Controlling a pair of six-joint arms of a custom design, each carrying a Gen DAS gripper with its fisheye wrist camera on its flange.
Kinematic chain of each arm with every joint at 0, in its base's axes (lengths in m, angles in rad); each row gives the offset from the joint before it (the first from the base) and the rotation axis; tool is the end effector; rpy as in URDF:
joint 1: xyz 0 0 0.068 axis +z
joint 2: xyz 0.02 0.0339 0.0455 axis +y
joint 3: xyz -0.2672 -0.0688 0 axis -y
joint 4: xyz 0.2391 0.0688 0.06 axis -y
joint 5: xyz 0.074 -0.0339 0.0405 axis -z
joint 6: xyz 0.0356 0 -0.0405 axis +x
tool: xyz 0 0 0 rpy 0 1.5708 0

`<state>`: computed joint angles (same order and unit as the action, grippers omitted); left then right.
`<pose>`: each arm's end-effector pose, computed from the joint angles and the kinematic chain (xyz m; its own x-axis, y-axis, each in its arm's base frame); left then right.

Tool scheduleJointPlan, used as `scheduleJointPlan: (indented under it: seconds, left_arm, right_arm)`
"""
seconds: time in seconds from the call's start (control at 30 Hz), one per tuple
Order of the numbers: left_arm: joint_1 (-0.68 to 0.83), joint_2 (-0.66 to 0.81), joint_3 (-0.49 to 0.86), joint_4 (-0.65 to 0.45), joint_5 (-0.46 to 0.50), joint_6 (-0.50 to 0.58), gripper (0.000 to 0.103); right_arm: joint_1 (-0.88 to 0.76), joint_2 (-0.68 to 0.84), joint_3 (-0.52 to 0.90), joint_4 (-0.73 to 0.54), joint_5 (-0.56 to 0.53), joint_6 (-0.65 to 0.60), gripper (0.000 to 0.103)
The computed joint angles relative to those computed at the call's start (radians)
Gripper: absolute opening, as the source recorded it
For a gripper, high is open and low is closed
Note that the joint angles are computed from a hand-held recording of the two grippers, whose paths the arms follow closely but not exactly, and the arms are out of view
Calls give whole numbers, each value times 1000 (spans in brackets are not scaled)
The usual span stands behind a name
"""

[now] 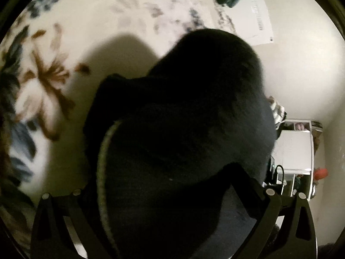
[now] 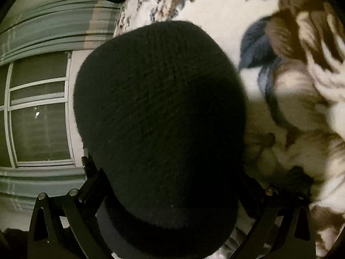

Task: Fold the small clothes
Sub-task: 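Grasp the folded black sweater bundle with both tools from its sides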

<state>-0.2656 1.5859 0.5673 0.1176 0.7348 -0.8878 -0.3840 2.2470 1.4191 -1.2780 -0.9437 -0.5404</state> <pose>0.2474 -0.0920 0.1299 -0.9400 -0.3407 0.0159 -0.2104 0.5425 -0.8133 0.3305 -0.1024 0.1048 -0.9940 0.0760 0.0789 0.1065 0.4997 0.8596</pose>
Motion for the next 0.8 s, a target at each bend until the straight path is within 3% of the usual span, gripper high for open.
scheduleJointPlan:
  seconds: [0.17, 0.4, 0.53, 0.63, 0.73, 0.8]
  left_arm:
    - [-15, -101, -24, 37, 13, -60, 103]
    - [-53, -160, 127, -133, -7, -1, 103]
    - [-66, -119, 167, -140, -16, 12, 103]
    - [-132, -56, 225, -164, -84, 0, 103]
    - [-200, -2, 231, -208, -148, 49, 103]
    - [-216, 42, 178, -136, -146, 0, 103]
  right_arm:
    - [-8, -162, -87, 87, -17, 80, 94]
    - [-41, -199, -41, 28, -77, 60, 87]
    - [-63, -219, -27, 24, -94, 70, 87]
    - [-86, -194, 14, -7, -53, 69, 88]
    - [-94, -229, -4, 76, 101, 130, 89]
    - [-108, -221, 14, 61, 184, 133, 89]
